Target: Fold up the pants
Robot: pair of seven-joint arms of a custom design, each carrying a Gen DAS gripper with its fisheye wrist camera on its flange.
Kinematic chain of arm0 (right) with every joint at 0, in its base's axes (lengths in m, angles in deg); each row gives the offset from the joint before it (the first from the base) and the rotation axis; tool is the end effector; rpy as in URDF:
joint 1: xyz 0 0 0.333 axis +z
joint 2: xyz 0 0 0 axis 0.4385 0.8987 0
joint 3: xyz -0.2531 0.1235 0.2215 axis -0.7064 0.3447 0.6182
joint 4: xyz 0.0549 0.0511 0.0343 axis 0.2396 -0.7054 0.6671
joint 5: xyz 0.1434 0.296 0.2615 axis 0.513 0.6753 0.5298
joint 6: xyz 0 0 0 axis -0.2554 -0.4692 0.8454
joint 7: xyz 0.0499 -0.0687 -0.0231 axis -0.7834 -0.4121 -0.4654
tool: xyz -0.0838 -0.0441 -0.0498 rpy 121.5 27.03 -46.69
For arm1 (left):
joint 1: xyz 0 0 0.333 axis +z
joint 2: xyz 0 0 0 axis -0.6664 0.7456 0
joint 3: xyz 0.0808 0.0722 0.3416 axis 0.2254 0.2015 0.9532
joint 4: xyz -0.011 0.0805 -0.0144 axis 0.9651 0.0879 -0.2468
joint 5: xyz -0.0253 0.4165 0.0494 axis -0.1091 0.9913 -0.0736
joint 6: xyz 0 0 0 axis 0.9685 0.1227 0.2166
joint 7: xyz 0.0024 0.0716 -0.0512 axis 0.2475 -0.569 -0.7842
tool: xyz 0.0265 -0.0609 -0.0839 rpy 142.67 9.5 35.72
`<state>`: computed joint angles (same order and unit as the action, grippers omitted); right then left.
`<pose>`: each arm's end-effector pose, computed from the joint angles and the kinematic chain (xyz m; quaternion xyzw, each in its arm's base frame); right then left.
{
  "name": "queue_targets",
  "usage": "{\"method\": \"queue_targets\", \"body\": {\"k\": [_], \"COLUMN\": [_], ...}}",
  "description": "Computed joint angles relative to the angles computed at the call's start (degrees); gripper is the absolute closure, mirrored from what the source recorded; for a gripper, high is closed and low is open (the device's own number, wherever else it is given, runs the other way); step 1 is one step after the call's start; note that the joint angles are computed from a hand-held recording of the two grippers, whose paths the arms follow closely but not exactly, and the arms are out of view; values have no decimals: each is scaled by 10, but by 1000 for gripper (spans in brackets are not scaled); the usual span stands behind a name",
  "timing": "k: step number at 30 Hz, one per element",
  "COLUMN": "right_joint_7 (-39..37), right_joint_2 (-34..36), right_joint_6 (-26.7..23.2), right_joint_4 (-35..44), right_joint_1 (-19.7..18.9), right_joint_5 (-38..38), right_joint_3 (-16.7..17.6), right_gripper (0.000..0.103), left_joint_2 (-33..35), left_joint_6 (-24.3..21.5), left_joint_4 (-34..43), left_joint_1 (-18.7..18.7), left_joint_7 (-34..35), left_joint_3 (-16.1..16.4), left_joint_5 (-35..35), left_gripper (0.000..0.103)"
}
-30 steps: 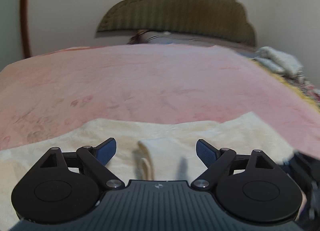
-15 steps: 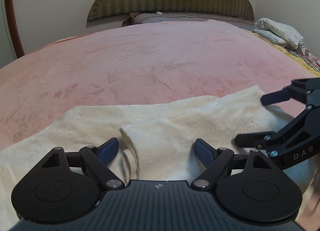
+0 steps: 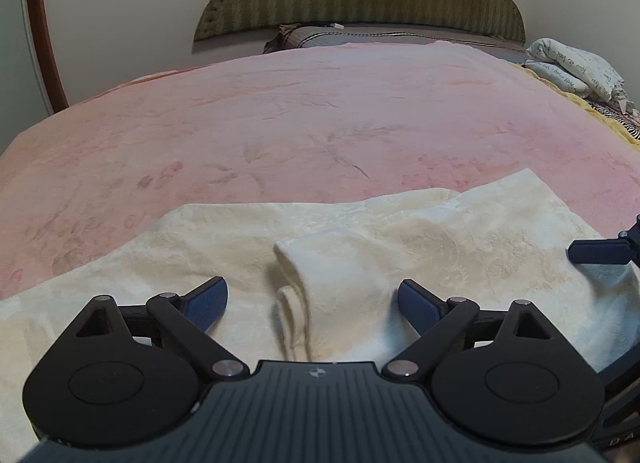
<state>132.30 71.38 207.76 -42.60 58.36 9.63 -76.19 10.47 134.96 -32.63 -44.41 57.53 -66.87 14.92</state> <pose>0.6189 0.2130 0.3632 -0.7261 0.5692 -0.2447 0.2982 0.6700 -0.1374 0.3188 -0.5256 0.7459 -0.3139 0.2623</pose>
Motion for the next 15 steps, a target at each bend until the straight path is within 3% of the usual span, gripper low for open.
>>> {"method": "queue_targets", "body": {"k": [3,6,8,12,13,15], "right_joint_7": [35,56,62,73,67,44], "right_joint_2": [14,25,31,56,58,62], "right_joint_6": [1,6,10,30,43,80], "right_joint_4": [0,-7,-10,-21,-21,-24], "right_joint_1": [119,205,243,354,365,383], "right_joint_5": [-7,-8,-2,44,52,58], "right_joint_3": [-122,-207,-244,-349,-356,-364], "right_gripper": [0,0,0,0,0,0], "left_joint_2": [-6,-15,-22,-47,-51,-60], "left_joint_6": [11,17,25,76,94,125], "left_joint_4": [-8,-17,-25,-63,-72,-89], "left_joint_1": [-16,-26,-40,-118,-158,-203], "left_joint_7": [-2,-5,-4,21,47,94], "left_joint_3": [20,34,52,138,177,225], "left_joint_5": [-12,-24,-36,-119,-172,-263], "left_gripper": [7,6,6,6,5,5]}}
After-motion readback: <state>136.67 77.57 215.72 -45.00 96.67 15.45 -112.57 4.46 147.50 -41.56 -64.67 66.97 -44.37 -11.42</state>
